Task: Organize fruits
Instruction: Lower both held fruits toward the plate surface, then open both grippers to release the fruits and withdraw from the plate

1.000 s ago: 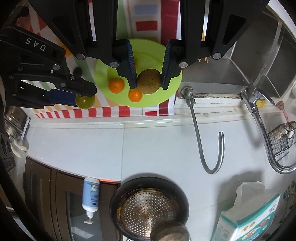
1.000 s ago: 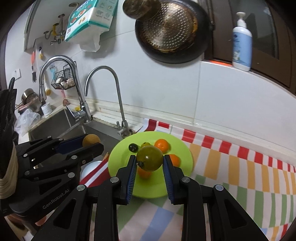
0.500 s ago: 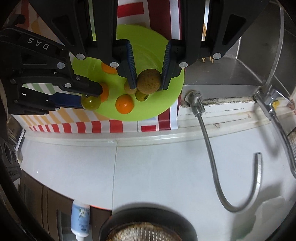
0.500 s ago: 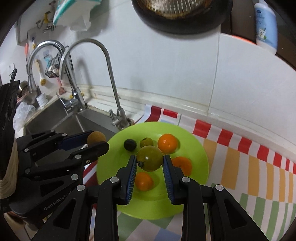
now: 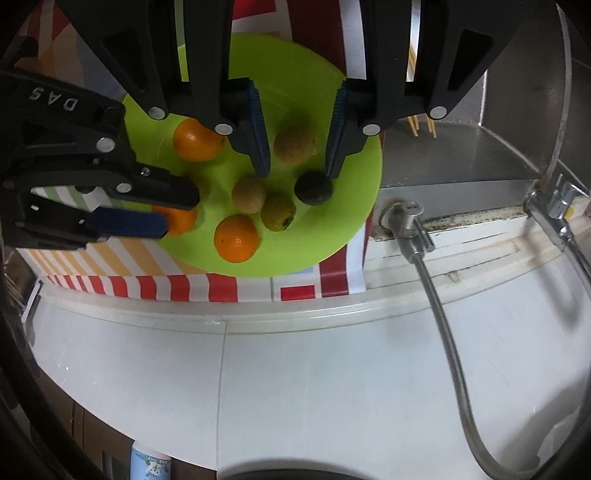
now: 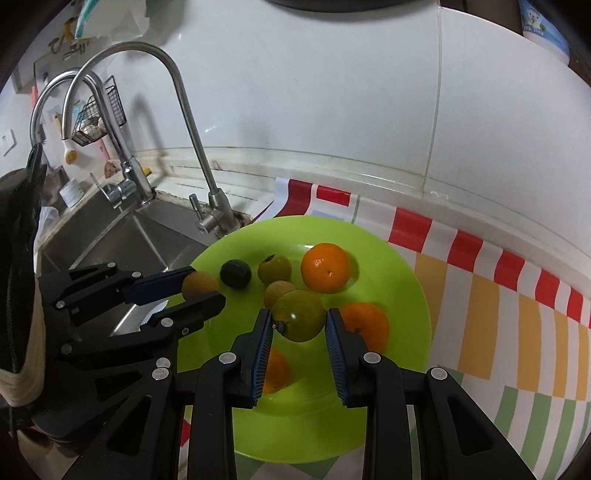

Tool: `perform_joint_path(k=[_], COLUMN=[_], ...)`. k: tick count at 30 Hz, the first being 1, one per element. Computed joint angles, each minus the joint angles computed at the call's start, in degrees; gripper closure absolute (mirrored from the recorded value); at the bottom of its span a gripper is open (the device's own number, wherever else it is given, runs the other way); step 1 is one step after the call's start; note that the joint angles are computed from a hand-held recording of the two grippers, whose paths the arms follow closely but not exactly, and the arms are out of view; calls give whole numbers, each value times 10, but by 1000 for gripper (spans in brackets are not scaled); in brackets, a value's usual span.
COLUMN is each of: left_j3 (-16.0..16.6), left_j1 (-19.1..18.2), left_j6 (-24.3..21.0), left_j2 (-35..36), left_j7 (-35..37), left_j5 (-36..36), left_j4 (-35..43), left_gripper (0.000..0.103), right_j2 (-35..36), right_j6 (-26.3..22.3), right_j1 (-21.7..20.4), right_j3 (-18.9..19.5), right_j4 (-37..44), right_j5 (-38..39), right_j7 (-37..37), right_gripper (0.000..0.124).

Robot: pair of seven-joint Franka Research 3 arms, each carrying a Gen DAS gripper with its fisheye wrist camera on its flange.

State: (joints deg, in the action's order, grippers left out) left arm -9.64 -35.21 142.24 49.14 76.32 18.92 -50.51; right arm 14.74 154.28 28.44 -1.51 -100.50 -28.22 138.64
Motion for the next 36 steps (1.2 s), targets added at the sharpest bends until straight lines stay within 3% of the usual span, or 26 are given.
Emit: perform_joint_path(k=[2,9,16,27,36], left_j3=[9,16,23,3,-9], left_j1=[-3,-2,-16,-22,-38], left_j6=[15,70,103,126,128], left_j2=[-20,-111,-195,-270,-294], left_j7=[-19,-90,-187,-312,-392], left_j5=[10,53,138,226,303], left_j4=[-30,-156,-255,-343,-369], left_gripper=[68,58,39,32,29], right_j2=[-6,-58,-128,-243,-323], right_j6=[3,4,1,-9,-9], right_j1=[4,7,-25,-94,-147], right_j3=[-5,-1,42,121,168], right_j4=[-6,-51,-113,-210,-281], right_j5=[-13,-87,-158,-216,-221], right_j7=[14,82,150,215,221], right_gripper=[80,80,75,69,66])
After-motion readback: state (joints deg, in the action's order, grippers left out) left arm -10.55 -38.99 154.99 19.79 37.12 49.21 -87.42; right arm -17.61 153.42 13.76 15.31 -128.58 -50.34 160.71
